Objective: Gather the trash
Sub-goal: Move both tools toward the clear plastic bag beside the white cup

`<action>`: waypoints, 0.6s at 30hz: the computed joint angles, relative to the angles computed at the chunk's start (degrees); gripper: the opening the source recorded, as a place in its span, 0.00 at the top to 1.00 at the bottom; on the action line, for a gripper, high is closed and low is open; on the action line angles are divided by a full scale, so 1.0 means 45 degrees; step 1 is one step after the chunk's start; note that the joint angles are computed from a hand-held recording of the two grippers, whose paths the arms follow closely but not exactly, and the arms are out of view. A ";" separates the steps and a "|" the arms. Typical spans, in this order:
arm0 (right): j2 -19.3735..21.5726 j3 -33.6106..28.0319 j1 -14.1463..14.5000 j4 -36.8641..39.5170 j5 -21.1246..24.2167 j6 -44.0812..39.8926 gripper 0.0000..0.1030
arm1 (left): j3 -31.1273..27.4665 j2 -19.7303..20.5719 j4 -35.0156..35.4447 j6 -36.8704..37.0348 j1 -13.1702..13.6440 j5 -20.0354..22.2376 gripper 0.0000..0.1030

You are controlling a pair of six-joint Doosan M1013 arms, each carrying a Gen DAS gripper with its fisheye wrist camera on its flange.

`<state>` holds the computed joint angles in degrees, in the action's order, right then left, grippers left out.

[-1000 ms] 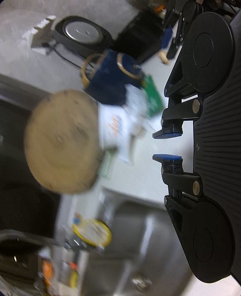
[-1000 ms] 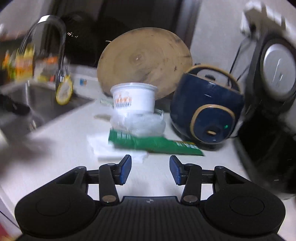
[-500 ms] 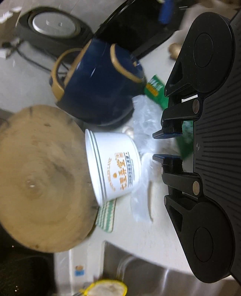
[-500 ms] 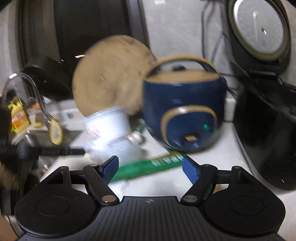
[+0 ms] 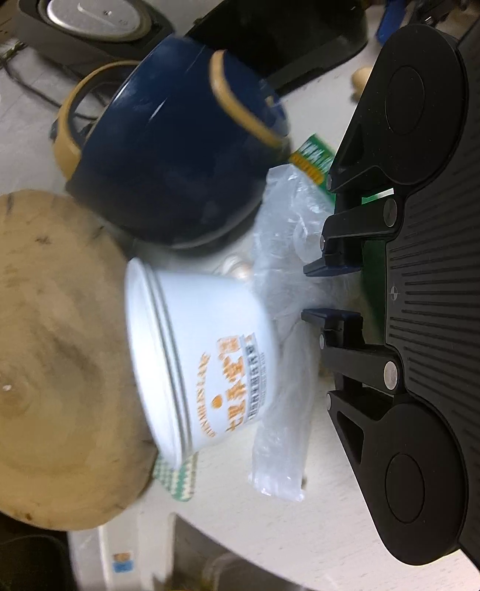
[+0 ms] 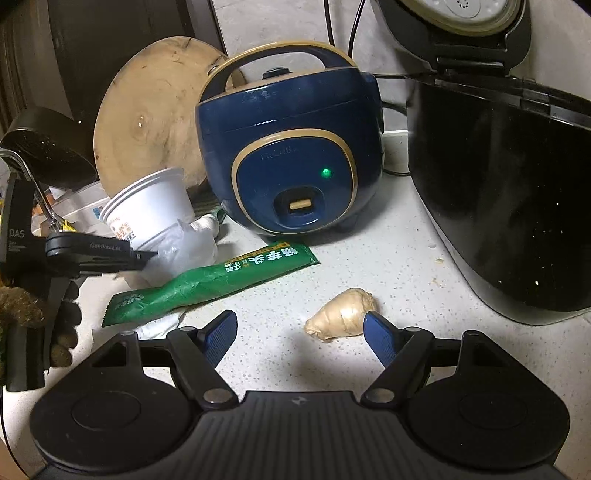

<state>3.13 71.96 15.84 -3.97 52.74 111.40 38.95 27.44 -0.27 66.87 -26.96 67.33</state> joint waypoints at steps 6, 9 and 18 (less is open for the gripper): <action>0.0108 -0.0203 0.0086 0.0081 0.0171 -0.0201 0.26 | 0.0446 -0.0322 -0.1063 0.0388 -0.0025 0.0416 0.79; 0.0201 -0.0325 0.0197 -0.0292 0.0360 -0.0068 0.26 | 0.0604 -0.0422 -0.1392 0.0400 -0.0069 0.0520 0.79; 0.0606 -0.0702 0.0685 -0.2265 0.0983 -0.0001 0.26 | 0.1848 -0.1310 -0.2401 0.0822 -0.0083 0.0085 0.79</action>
<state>5.86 68.80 18.92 -14.16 57.16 111.39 47.27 21.54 -11.07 70.57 -27.33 67.72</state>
